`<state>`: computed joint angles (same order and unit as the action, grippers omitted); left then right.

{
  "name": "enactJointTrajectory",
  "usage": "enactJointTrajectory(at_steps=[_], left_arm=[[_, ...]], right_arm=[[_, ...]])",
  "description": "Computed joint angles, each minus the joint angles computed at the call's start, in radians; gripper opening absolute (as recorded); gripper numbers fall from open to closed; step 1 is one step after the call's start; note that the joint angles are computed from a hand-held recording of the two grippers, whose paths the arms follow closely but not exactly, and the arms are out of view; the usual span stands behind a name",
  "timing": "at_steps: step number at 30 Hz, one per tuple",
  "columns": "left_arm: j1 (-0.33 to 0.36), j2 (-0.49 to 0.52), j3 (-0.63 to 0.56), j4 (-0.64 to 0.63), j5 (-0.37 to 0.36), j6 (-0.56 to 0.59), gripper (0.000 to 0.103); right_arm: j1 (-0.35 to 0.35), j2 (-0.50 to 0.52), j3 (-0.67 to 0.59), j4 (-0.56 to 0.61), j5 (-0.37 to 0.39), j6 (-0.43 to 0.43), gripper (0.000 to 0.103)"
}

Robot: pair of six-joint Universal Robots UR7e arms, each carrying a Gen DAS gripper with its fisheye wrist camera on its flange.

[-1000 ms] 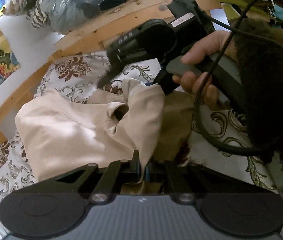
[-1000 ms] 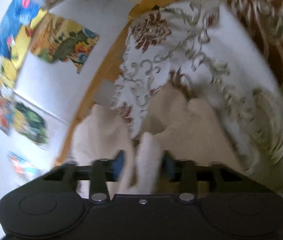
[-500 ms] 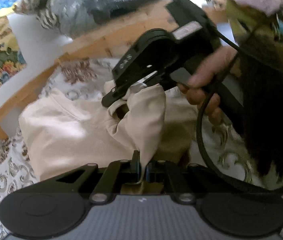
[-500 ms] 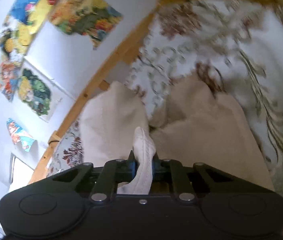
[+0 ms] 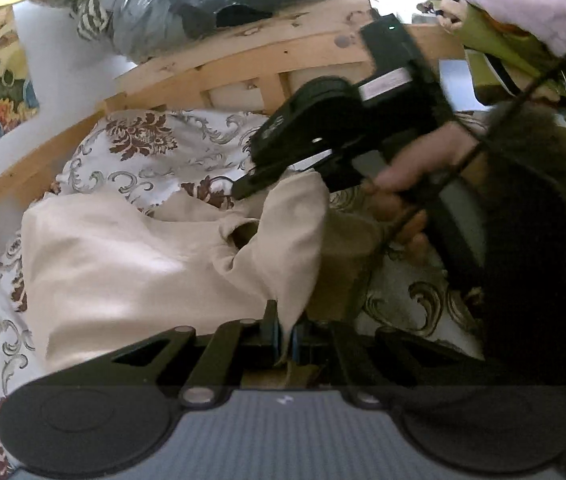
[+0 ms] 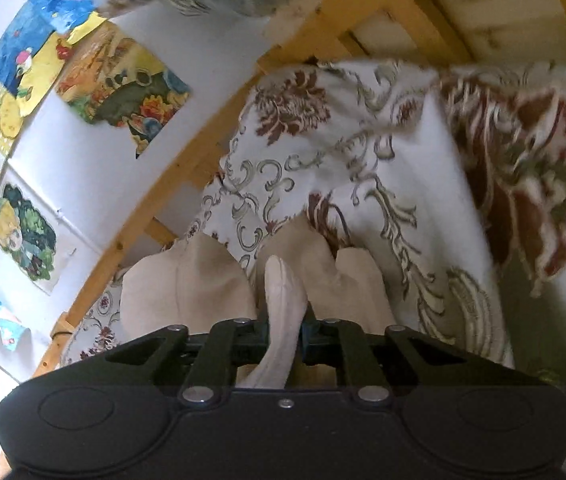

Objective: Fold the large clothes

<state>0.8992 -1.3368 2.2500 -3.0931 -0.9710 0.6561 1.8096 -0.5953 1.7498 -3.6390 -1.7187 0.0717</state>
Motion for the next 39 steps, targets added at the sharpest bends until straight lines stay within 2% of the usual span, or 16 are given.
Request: enactJointTrajectory(at_steps=[2, 5, 7, 10, 12, 15, 17, 19, 21, 27, 29, 31, 33, 35, 37, 39], left_arm=[[0.002, 0.007, -0.006, -0.001, 0.008, 0.018, 0.008], [0.003, 0.000, -0.020, 0.038, 0.006, -0.029, 0.016], [0.013, -0.025, -0.034, 0.091, -0.040, -0.068, 0.036], [0.047, -0.095, -0.044, 0.151, -0.167, -0.103, 0.060], [0.060, -0.148, -0.036, 0.166, -0.221, -0.121, 0.070], [0.071, -0.221, -0.003, 0.104, -0.224, -0.162, 0.071], [0.080, -0.253, 0.008, 0.069, -0.177, -0.226, 0.074], [0.105, -0.253, -0.007, 0.039, -0.114, -0.309, 0.082], [0.144, -0.241, -0.050, 0.075, -0.073, -0.428, 0.082], [0.294, -0.162, -0.213, 0.305, -0.147, -0.650, 0.082], [0.331, -0.151, -0.240, 0.355, -0.211, -0.693, 0.082], [0.341, -0.149, -0.245, 0.373, -0.232, -0.702, 0.085], [0.342, -0.143, -0.252, 0.384, -0.233, -0.686, 0.085], [0.328, -0.135, -0.253, 0.384, -0.212, -0.663, 0.085], [0.317, -0.136, -0.246, 0.376, -0.194, -0.640, 0.085], [0.311, -0.133, -0.249, 0.382, -0.190, -0.623, 0.085]], right_arm=[[0.009, 0.032, -0.031, -0.001, -0.031, -0.033, 0.017], [0.028, 0.078, -0.072, -0.018, -0.107, -0.095, 0.015], [0.032, 0.088, -0.079, -0.040, -0.130, -0.119, 0.014], [0.036, 0.098, -0.087, -0.077, -0.175, -0.169, 0.014], [0.039, 0.109, -0.107, -0.077, -0.216, -0.208, 0.013], [0.039, 0.121, -0.128, -0.061, -0.246, -0.243, 0.013], [0.045, 0.126, -0.138, -0.050, -0.266, -0.251, 0.014], [0.047, 0.125, -0.144, -0.025, -0.278, -0.248, 0.014], [0.049, 0.119, -0.141, -0.015, -0.281, -0.247, 0.015], [0.063, 0.116, -0.147, -0.009, -0.322, -0.275, 0.019], [0.078, 0.125, -0.154, -0.069, -0.357, -0.314, 0.023], [0.087, 0.135, -0.156, -0.174, -0.375, -0.347, 0.033], [0.085, 0.138, -0.140, -0.304, -0.340, -0.339, 0.045], [0.076, 0.120, -0.111, -0.351, -0.266, -0.317, 0.048], [0.061, 0.078, -0.068, -0.285, -0.154, -0.269, 0.061], [0.026, 0.027, -0.023, -0.152, 0.029, -0.188, 0.080]])
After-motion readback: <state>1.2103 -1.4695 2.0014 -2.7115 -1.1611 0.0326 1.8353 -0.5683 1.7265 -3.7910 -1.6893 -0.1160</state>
